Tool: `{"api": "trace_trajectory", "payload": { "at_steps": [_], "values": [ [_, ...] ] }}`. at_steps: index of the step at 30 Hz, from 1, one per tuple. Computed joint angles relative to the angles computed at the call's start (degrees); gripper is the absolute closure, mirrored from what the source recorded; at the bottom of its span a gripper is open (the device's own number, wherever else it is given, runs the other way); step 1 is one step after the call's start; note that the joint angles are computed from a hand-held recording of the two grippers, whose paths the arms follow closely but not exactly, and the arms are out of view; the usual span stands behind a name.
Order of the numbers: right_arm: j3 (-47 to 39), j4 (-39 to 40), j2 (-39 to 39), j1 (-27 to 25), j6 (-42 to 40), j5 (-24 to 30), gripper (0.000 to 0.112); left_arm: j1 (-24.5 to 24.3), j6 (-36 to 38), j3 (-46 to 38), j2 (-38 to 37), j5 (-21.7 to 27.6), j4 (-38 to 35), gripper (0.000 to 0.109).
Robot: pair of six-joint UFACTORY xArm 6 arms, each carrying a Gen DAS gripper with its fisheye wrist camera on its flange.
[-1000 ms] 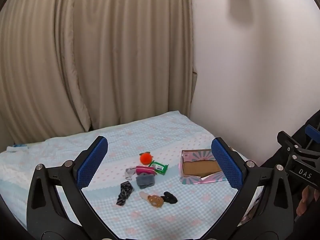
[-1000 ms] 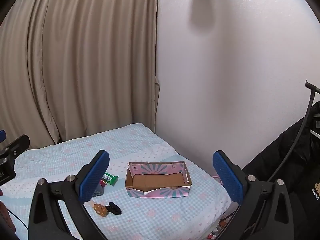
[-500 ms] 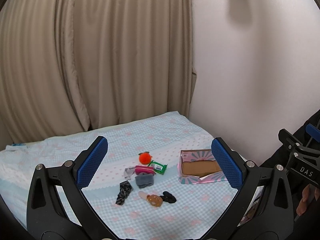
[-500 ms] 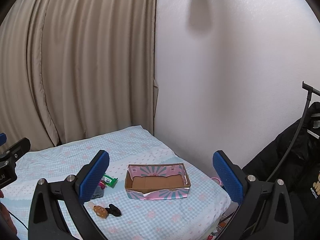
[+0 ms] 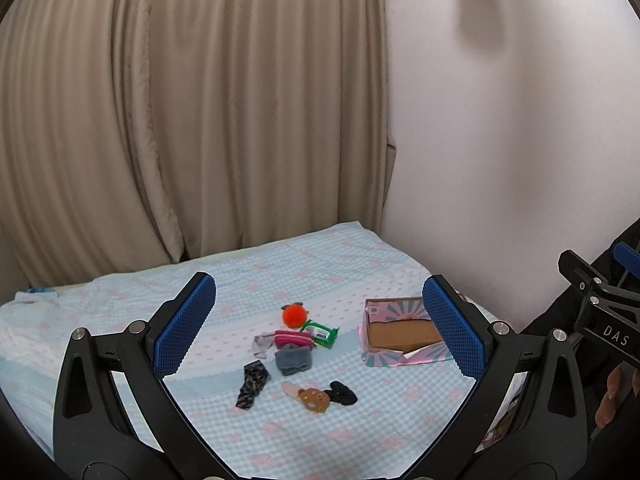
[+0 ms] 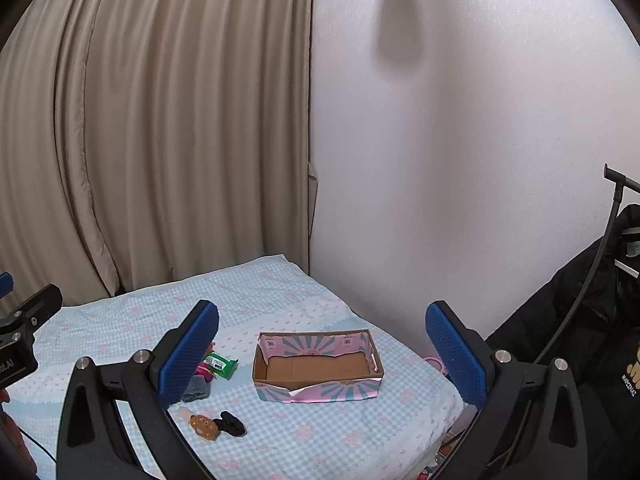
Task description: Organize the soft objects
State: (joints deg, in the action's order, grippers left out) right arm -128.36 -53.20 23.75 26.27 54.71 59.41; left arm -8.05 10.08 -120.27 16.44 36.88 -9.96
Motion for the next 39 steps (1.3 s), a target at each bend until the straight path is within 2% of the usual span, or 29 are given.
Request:
{"api": "trace_trajectory", "payload": {
  "at_steps": [11,39],
  "values": [
    [0.44,-0.77,-0.18,0.83,0.8,0.33,0.01,0.25,0.2,-1.18,0.63,1.38,-0.87,0.006],
    [-0.28,-2.13,0.41,1.58,2.37,1.07,0.01,0.04,1.45,0.11,0.25,-0.45,-1.53,0.006]
  ]
}}
